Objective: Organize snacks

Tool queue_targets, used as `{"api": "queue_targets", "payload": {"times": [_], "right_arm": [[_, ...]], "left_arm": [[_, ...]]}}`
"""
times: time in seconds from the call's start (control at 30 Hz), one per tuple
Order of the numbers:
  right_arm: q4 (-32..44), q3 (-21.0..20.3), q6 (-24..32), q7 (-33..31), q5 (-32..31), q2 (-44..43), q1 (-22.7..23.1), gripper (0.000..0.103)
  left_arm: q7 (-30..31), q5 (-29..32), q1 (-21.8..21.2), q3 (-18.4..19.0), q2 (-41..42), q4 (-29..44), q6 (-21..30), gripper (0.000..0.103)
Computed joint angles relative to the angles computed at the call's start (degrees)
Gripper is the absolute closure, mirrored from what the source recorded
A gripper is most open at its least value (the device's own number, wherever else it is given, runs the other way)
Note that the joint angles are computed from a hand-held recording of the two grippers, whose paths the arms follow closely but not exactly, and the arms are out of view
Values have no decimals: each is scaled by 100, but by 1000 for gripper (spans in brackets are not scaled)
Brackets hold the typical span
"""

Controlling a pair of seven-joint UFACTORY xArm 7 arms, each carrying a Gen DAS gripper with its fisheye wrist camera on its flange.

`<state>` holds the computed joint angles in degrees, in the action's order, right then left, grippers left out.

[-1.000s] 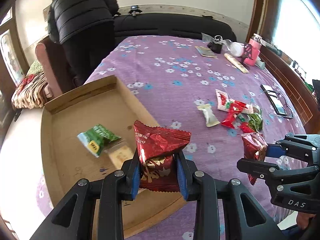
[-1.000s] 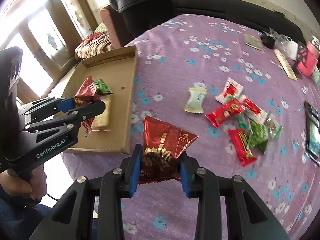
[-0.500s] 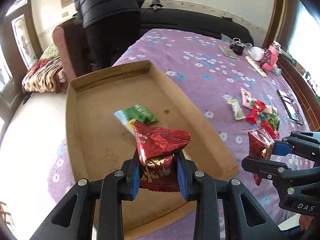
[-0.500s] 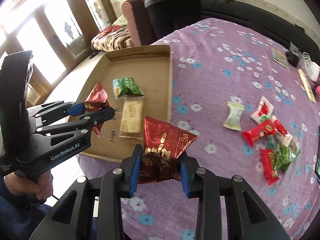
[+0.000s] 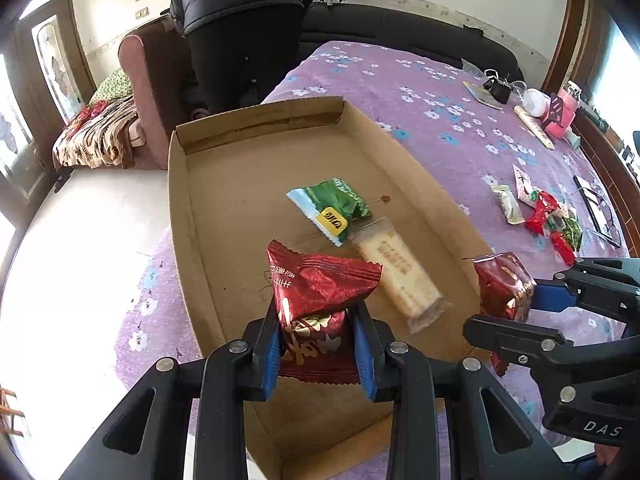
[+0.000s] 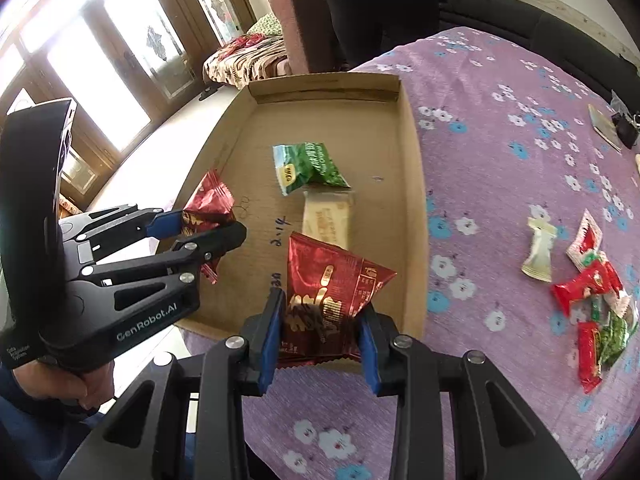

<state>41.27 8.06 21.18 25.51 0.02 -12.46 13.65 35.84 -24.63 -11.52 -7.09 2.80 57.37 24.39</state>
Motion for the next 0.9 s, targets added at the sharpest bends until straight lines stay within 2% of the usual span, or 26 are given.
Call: {"api": "queue_targets", "payload": {"times": [0.47, 0.9], "right_arm": [[223, -44, -109, 69, 150, 460, 44, 70], [323, -134, -168, -167, 450, 679, 28, 70]], "left_arm": [[-3, 298, 73, -75, 450, 455, 145, 70], [-227, 604, 143, -122, 762, 759, 239, 70]]}}
